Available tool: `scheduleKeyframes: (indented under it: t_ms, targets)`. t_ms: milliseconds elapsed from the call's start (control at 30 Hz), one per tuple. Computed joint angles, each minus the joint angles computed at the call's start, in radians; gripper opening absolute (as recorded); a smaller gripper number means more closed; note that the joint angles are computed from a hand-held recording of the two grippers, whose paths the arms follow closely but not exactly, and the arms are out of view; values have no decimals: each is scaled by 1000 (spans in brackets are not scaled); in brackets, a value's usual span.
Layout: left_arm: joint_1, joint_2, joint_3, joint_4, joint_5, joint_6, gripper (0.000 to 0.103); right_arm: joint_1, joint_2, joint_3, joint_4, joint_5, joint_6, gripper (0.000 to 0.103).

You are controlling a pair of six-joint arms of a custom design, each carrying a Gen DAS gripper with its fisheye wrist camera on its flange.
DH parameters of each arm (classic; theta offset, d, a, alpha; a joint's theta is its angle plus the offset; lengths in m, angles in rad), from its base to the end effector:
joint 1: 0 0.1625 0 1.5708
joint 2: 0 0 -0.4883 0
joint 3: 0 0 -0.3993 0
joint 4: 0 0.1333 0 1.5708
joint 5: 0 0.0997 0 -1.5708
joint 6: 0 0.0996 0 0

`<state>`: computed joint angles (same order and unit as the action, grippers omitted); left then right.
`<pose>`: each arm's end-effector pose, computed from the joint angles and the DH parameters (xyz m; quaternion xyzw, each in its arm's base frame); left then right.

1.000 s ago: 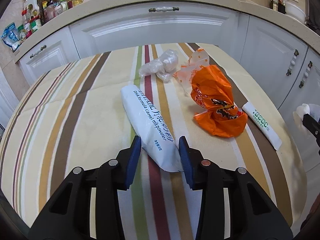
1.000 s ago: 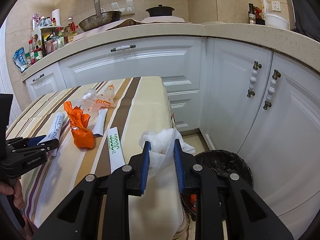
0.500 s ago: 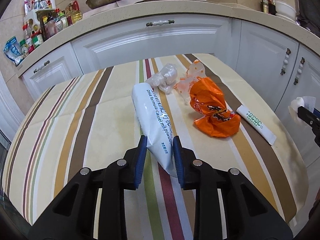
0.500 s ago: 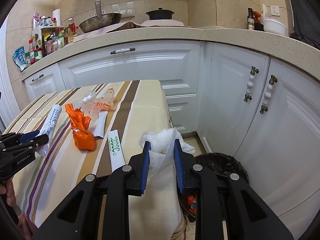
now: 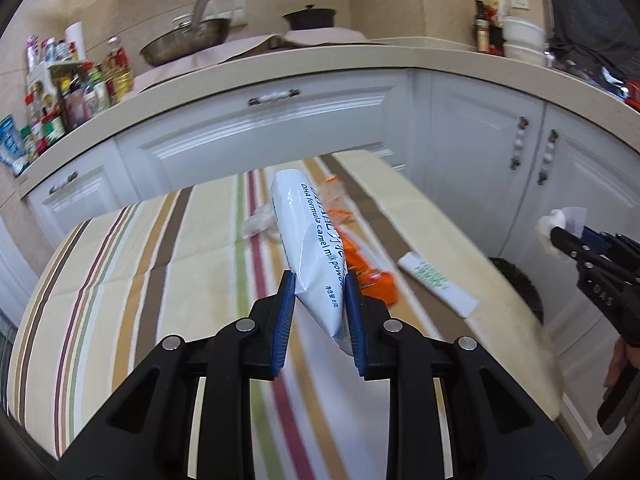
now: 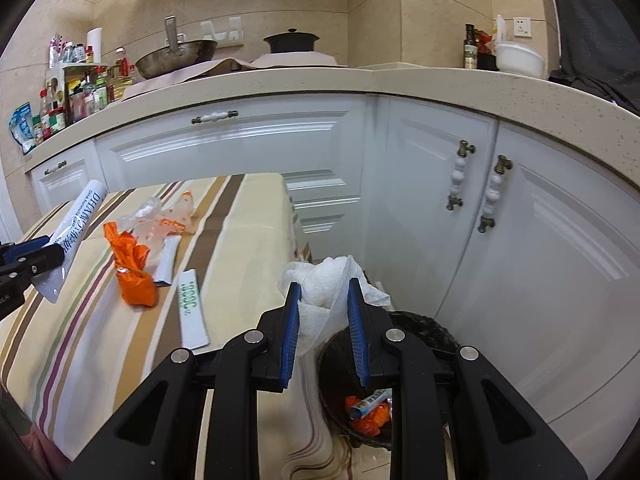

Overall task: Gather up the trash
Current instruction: 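Carry the tissue and white milk-powder bag over the bin and open both tools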

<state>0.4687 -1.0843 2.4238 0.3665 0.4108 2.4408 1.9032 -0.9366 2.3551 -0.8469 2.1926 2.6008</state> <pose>-0.0910 -0.2978 0.1795 0.2026 0.8104 -0.3937 0.3836 0.1900 -0.3196 0.0335 0.2206 -0.8193 0.4257 0.3145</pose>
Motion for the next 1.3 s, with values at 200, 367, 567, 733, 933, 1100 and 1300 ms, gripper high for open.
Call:
scheduleKeyframes:
  t_ms: [200,367,567,733,933,1100,1300]
  targets:
    - [13,23,-65,-158,71,249,25,-37,-48,38,-51,25,-33,24]
    - [36,78,-133,-270,142,423,25,-68,-80,60,-80,38,-57,24]
    - [66,166,-222,-348,203,565,25,-110,-111,77,-104,37,-77,24]
    - [96,247,-296,-366,231,625,25,-150,-136,92,-119,28,-91,24]
    - [129,328,-381,-359,254,674,25,-193,-159,96,-127,8,-105,24]
    - [161,404,-458,-334,236,707,51,-251,-138,78,-141,-18,-119,47]
    - [184,419,-482,-287,240,665,58,-267,-132,67,-119,-10,-97,47]
